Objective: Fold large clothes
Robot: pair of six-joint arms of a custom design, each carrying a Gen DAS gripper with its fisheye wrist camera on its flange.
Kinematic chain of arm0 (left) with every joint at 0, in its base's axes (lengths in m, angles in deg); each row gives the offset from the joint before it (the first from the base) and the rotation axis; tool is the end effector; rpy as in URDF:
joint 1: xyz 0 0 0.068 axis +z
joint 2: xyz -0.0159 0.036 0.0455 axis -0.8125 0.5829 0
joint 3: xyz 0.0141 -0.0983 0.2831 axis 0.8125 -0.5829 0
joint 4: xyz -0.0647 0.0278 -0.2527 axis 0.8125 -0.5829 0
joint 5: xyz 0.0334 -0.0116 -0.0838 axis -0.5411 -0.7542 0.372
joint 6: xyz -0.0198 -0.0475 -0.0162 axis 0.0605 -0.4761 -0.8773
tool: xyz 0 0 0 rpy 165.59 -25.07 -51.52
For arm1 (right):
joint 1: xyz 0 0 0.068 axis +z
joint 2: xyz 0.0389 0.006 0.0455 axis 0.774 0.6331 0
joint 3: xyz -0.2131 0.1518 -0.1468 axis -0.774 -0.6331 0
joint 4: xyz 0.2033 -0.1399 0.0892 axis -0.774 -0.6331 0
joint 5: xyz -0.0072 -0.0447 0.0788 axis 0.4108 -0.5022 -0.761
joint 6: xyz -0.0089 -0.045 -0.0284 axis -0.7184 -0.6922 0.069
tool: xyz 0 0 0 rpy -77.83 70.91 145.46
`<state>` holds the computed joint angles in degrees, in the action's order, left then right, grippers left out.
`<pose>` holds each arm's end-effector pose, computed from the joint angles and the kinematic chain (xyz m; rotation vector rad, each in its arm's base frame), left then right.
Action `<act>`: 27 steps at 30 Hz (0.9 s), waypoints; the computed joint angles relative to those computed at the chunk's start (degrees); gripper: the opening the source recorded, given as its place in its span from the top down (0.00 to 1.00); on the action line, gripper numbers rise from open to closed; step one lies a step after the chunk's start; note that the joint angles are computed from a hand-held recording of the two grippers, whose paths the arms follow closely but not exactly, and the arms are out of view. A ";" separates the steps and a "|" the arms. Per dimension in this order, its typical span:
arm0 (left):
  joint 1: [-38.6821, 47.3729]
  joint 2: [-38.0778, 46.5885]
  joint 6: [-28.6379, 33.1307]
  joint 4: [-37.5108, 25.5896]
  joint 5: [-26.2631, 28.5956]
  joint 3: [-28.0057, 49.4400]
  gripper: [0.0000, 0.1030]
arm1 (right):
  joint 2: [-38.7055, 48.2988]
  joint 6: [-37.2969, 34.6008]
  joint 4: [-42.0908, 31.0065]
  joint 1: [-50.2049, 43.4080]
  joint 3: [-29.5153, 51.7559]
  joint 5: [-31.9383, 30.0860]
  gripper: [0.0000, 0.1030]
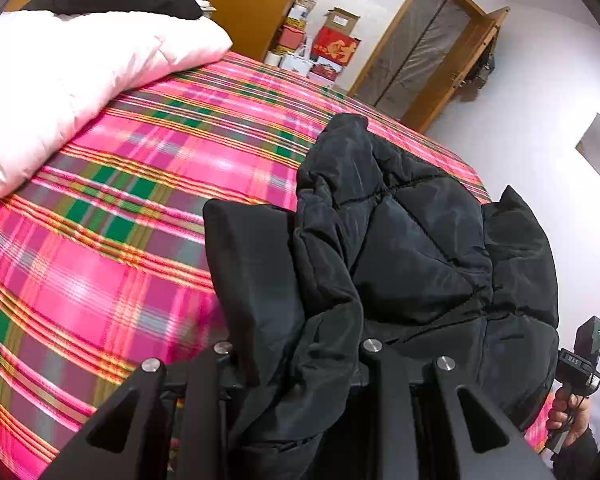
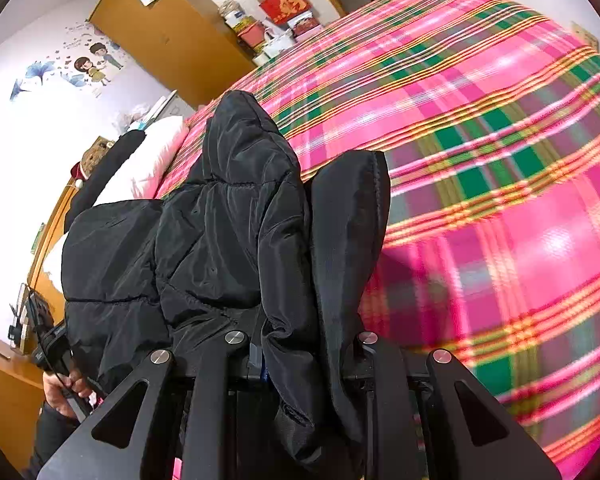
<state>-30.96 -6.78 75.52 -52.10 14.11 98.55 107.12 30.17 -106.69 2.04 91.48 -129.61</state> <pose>0.2071 0.0684 0.3497 -0.1164 2.4254 -0.5078 0.1645 -0.1485 0.3221 0.3501 2.4239 0.6962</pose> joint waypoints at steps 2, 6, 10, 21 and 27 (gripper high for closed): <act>1.72 2.72 0.99 0.65 0.39 1.65 0.73 | -0.28 4.38 3.45 3.97 -0.57 0.57 0.80; 3.39 7.51 1.77 2.71 0.18 4.09 0.73 | 0.17 13.23 10.99 11.91 -1.64 2.21 0.80; 3.95 12.08 1.58 7.15 -0.58 3.73 0.73 | 2.47 19.29 18.39 18.15 -3.49 5.08 0.80; 5.85 21.49 -0.04 24.85 -2.21 -9.04 0.61 | 11.19 25.50 30.80 22.21 -8.83 9.65 0.56; 8.85 22.65 0.19 22.48 1.69 -7.97 0.52 | 9.62 26.72 28.77 21.76 -7.51 11.50 0.42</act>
